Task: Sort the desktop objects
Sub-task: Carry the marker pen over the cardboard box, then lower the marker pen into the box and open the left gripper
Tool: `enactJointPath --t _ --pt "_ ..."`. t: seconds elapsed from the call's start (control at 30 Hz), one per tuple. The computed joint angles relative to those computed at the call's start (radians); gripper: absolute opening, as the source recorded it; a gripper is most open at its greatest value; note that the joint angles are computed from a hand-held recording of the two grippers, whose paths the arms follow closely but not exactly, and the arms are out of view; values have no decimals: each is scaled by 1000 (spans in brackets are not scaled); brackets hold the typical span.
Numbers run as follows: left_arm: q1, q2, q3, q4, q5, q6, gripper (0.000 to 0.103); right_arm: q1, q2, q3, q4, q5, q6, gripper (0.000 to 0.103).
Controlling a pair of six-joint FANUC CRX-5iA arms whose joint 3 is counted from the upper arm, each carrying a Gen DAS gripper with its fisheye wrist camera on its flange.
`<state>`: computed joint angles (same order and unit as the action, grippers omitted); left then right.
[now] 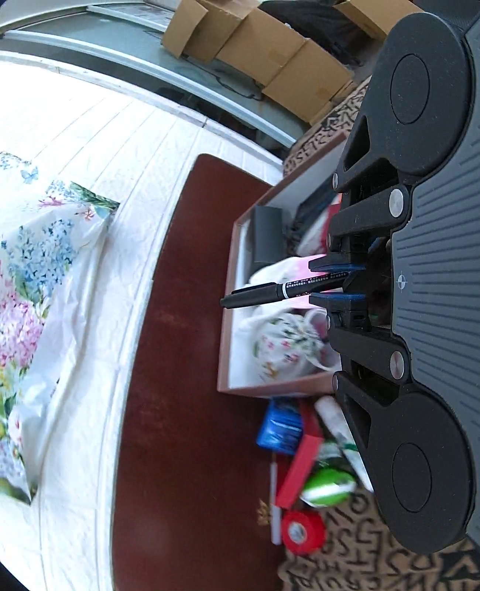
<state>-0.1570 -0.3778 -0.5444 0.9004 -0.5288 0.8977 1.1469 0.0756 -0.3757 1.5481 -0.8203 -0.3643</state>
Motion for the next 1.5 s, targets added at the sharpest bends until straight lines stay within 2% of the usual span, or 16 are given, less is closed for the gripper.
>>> enactJointPath --t 0.13,0.2,0.37,0.5,0.67,0.7,0.73,0.83,0.97,1.03,1.1,1.13,1.23,1.37,1.4,1.5 --pt "-13 86 52 70 2 -37 9 -56 19 30 21 35 1 17" --pt "-23 130 75 97 7 -55 9 -85 31 42 25 65 -14 13" --pt "-46 209 117 72 14 -83 8 -133 64 66 -24 105 0 13" --pt "-50 241 111 123 8 -108 8 -161 74 62 -53 139 2 13" --pt "-42 265 121 101 4 -99 10 -176 85 59 -62 164 10 13" --pt "-40 267 122 101 1 -99 18 -177 88 61 -65 167 12 13" --pt "-41 268 121 102 9 -102 31 -178 91 62 -65 167 11 13" --pt "-34 275 124 90 0 -96 35 -178 101 63 -49 151 4 14" --pt "-31 270 111 98 5 -96 47 -175 106 65 -39 126 13 26" --pt "-27 268 107 110 -7 -104 58 -180 101 56 -14 139 4 37" --pt "-29 256 93 119 6 -120 72 -182 100 49 17 146 -7 61" --pt "-34 244 79 132 27 -137 81 -180 102 48 37 137 -12 65" --pt "-58 206 28 213 105 -218 94 -176 105 50 42 124 -2 70" --pt "-64 171 -7 265 132 -269 102 -184 94 41 57 154 -29 79" --pt "-62 163 -14 275 129 -285 103 -179 96 42 55 144 -25 86" --pt "-65 136 -41 297 141 -319 103 -172 95 39 61 130 -35 94"
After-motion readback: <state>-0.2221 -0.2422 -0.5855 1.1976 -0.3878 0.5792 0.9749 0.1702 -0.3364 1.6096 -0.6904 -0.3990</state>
